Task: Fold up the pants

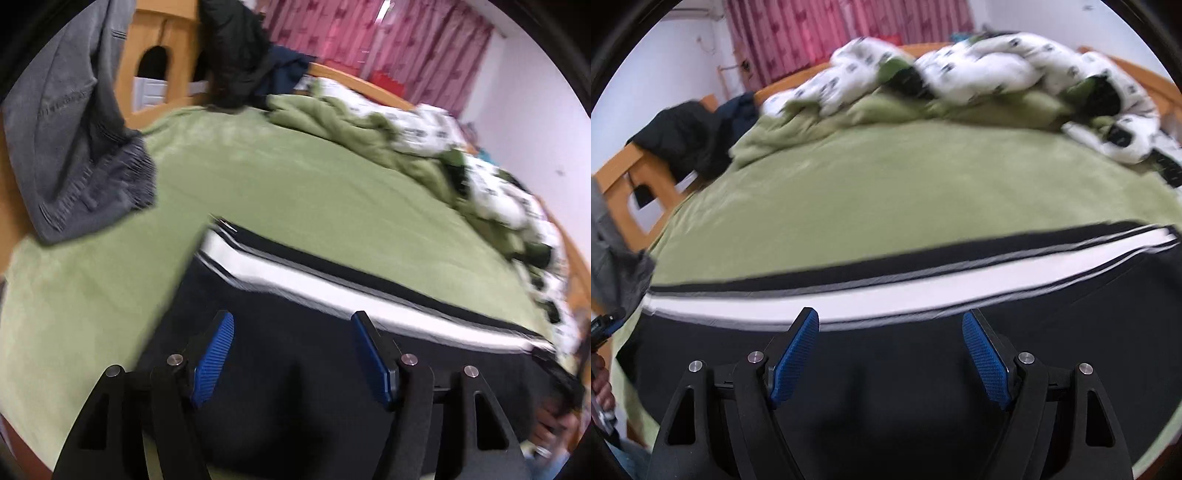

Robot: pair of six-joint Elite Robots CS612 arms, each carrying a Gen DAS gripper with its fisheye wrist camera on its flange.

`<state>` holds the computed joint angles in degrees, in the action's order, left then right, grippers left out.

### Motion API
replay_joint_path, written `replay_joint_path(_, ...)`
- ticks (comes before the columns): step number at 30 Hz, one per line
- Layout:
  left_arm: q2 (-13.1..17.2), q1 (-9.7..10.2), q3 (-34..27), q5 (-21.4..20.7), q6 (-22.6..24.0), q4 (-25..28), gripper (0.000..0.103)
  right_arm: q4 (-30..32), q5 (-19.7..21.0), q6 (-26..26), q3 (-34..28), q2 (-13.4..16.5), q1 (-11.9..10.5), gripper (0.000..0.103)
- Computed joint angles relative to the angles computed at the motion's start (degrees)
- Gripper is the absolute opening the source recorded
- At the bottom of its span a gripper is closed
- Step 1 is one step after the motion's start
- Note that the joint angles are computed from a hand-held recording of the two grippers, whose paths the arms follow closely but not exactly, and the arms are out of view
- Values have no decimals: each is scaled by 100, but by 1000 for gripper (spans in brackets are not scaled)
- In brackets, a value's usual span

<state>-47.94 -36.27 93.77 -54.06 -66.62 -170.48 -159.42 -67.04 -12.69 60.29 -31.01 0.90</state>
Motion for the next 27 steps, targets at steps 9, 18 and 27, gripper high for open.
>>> replay_joint_path(9, 433, -535, 136, -1131, 212, -1664, 64, -1004, -319, -722, 806, -275, 110, 79)
replay_joint_path(18, 1185, -484, -498, -668, -1416, -2429, 36, -716, 9, 91, 619, -235, -108, 79)
replay_joint_path(27, 1016, -372, 27, -791, -1704, -2928, 20, -750, 204, 327, 687, -286, -169, 79)
